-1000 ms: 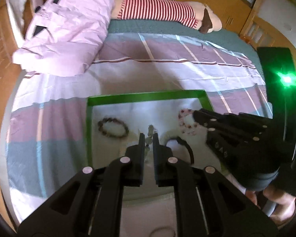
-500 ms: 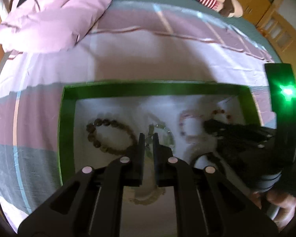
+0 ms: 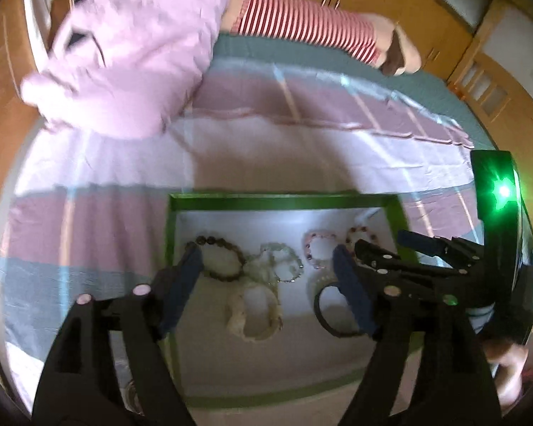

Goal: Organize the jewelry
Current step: 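Place both bracelets into the green box and open both tools, then grasp the silver bangle with the left tool while the right tool grasps the clear crystal bracelet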

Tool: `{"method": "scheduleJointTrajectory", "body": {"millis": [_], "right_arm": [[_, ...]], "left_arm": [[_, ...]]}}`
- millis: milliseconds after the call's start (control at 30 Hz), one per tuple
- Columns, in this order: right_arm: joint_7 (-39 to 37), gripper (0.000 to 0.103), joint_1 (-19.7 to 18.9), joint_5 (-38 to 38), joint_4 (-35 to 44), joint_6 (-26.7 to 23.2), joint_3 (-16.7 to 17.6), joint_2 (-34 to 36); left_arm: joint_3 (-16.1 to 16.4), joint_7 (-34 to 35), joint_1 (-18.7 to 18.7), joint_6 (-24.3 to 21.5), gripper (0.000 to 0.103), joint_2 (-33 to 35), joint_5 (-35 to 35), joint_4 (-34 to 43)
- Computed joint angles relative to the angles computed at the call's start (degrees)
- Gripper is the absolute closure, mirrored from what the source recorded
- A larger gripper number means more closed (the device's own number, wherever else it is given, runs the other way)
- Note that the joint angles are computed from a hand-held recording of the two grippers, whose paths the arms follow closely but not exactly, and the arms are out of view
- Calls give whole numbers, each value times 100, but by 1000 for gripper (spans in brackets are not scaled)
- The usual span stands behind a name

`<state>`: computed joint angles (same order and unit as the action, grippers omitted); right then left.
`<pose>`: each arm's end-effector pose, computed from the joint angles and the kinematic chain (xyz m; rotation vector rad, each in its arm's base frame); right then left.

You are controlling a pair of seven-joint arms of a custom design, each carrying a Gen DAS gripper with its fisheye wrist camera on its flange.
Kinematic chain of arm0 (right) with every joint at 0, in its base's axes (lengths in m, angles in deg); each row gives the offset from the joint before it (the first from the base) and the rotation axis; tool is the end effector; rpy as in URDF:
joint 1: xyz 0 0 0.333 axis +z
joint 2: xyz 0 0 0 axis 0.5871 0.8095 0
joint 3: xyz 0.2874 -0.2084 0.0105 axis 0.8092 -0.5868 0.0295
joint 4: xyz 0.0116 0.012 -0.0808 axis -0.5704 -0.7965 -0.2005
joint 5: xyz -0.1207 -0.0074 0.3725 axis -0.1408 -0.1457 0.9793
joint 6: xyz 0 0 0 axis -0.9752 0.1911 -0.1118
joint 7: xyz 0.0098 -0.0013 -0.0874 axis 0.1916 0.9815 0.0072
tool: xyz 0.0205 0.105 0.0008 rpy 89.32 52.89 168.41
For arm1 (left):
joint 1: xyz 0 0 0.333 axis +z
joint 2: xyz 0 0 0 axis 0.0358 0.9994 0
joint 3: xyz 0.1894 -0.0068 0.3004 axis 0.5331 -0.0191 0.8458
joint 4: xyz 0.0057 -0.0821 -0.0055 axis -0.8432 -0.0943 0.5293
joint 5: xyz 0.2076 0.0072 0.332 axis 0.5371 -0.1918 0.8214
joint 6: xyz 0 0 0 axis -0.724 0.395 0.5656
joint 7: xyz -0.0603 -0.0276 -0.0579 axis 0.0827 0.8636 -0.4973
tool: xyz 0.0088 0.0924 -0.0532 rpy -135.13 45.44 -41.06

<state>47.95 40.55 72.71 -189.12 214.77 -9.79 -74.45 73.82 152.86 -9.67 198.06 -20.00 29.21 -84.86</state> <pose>0.6663 0.0747 0.5165 -1.9674 1.9575 -0.2091 0.6373 -0.2299 0.5885 -1.8481 2.1018 -0.7536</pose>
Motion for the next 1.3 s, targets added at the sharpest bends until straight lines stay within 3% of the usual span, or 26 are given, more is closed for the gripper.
{"method": "scheduleJointTrajectory", "body": {"millis": [133, 300, 500, 600, 667, 700, 767, 833, 933, 1033, 1100, 1133, 1167, 1300], "right_arm": [[-62, 28, 51, -54, -766, 370, -31, -853], [-402, 25, 247, 367, -2189, 874, -183, -2053], [-603, 25, 557, 872, -3166, 467, -469, -2835], [-455, 25, 638, 726, -3490, 524, -436, -3027], [-403, 25, 762, 927, -3736, 707, -476, -3118], [-410, 25, 828, 1051, -3852, 803, -512, -3161], [-398, 30, 960, 1260, -4032, 867, -552, -3142], [-582, 42, 1083, 1431, -4097, 742, -604, -3057], [-534, 47, 1045, 925, -4131, 741, -370, -2920], [-382, 48, 1028, 489, -4150, 909, -245, -2877], [-475, 54, 1112, 701, -4125, 917, -351, -2837], [-562, 65, 1151, 838, -4071, 869, -405, -2780], [-619, 69, 1146, 878, -4050, 828, -426, -2739], [-732, 70, 1127, 1085, -3897, 660, -417, -2535]], "left_arm": [[-17, -230, -54, 482, 6, -888, 402, -863], [-201, -258, 100, 922, 2, -2068, 328, -2279], [-510, -535, 385, 618, 2, -2854, 454, -3408], [-643, -795, 488, 480, 2, -3009, 518, -3658], [-636, -612, 403, 479, 2, -3052, 454, -3783], [-643, -528, 371, 500, 4, -3086, 442, -3853], [-667, -393, 322, 520, 30, -3124, 418, -3985], [-592, -142, 193, 270, 43, -3035, 150, -3977], [-485, -16, 121, -50, 47, -2885, -312, -3920], [-516, 4, 129, -35, 50, -2843, -360, -3902], [-538, 20, 116, -28, 54, -2790, -377, -3872], [-525, 70, 86, -58, 58, -2750, -448, -3844], [-487, 170, 32, -117, 61, -2691, -599, -3814], [-407, 469, -92, -270, 64, -2488, -1091, -3723]]}}
